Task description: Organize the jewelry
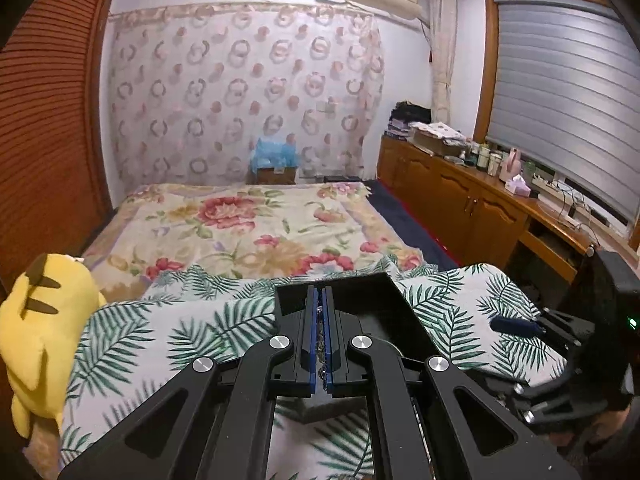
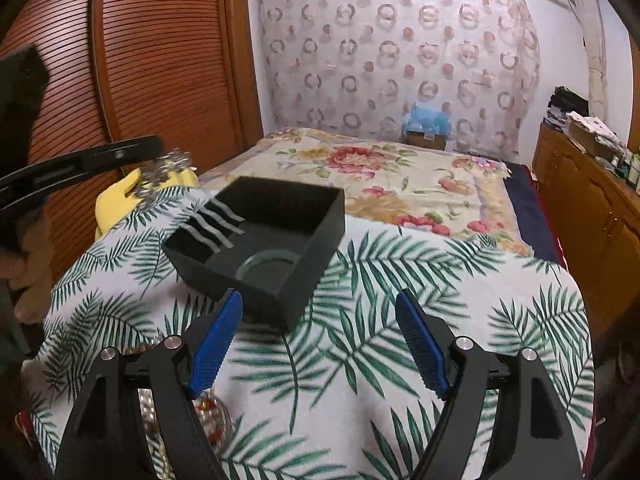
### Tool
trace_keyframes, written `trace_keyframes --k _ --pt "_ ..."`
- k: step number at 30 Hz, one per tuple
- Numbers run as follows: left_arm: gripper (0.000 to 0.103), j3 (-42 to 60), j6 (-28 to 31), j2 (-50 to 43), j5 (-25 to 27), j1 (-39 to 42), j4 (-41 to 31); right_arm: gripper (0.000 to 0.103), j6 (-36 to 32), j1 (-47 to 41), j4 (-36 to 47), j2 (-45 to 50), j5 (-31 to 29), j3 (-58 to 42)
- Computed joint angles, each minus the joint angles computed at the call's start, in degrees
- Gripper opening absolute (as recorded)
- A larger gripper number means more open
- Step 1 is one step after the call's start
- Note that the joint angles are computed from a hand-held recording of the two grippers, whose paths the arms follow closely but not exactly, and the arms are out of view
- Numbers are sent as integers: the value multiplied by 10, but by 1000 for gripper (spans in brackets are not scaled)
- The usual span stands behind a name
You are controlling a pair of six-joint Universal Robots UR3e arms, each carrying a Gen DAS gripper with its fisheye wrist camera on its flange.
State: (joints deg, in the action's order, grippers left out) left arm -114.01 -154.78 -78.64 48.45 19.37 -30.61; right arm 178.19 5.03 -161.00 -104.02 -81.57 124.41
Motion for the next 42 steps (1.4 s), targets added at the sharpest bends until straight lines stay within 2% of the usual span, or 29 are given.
trace_keyframes --k 4,11,14,17,19,23,25,27,30,33,35,37,42 --pt "2 25 -24 -49 44 -51 29 81 -4 -10 8 -27 8 25" --pt "2 38 -10 -87 97 -99 23 81 -3 -7 8 -54 16 61" --pt "2 26 1 -71 97 -92 12 81 4 -1 10 -61 21 71" --pt "7 7 21 -37 82 -70 -9 81 9 14 11 -61 24 73" --pt "17 -12 37 -7 71 -54 -25 77 10 23 11 -62 26 77" --pt "19 -54 82 62 36 -8 -66 60 14 43 17 -55 30 80" --pt "29 -71 113 101 12 23 -107 53 16 56 19 -51 28 82" --pt "34 -94 156 151 -18 63 -167 42 16 65 21 -49 25 85" --pt "36 -112 216 198 -35 103 -242 30 16 77 28 -45 17 84" --pt "45 -134 279 251 -47 146 -325 22 10 77 36 -46 23 84" --pt "49 -144 311 278 -50 169 -375 21 9 80 39 -44 21 82" --pt "59 -153 333 296 -44 185 -406 19 7 80 39 -41 22 80" --pt "68 -181 378 331 -30 214 -451 13 7 79 38 -44 25 83"
